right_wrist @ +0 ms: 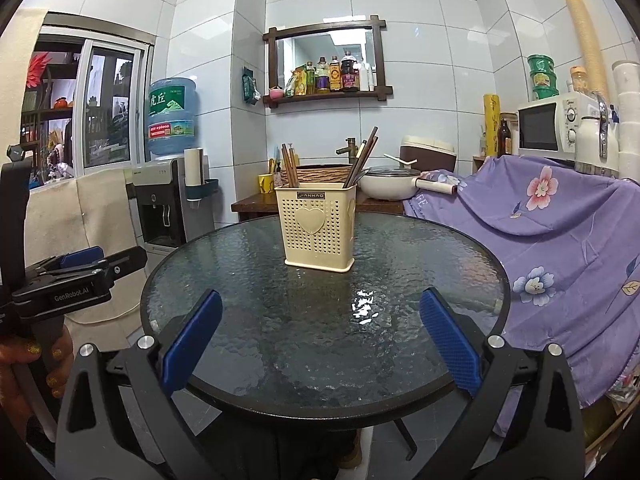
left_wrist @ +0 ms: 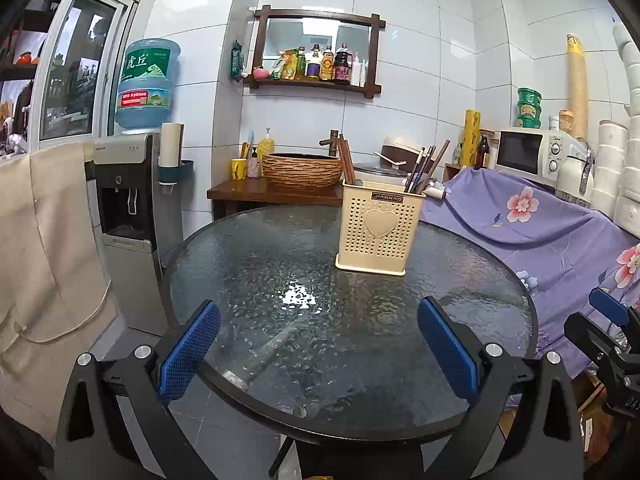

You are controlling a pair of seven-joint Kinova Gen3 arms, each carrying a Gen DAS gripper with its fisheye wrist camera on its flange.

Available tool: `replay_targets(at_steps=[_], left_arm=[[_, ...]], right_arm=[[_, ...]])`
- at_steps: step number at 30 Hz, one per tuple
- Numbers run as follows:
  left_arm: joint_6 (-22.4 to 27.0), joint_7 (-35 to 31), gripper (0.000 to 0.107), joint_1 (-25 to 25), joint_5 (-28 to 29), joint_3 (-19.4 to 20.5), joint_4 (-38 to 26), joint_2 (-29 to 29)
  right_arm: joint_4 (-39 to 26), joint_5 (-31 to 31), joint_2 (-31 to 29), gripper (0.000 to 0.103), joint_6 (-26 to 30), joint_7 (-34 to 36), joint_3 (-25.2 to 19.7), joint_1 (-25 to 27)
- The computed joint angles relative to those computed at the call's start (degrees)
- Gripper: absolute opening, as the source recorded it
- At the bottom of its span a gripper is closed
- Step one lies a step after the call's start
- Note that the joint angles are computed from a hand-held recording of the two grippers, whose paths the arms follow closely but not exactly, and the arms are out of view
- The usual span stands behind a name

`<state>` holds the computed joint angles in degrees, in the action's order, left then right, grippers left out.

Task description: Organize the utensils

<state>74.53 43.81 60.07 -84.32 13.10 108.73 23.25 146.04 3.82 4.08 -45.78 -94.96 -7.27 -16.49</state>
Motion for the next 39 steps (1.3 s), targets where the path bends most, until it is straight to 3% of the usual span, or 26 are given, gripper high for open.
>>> replay_targets(at_steps=[39], left_arm=[[-0.62, -1.53, 0.097, 0.13, 0.55, -0.05, -0.64, 0.22]], right_arm=[[-0.75, 1.94, -0.04, 0.097, 1.44, -1.30, 0.32, 0.75]])
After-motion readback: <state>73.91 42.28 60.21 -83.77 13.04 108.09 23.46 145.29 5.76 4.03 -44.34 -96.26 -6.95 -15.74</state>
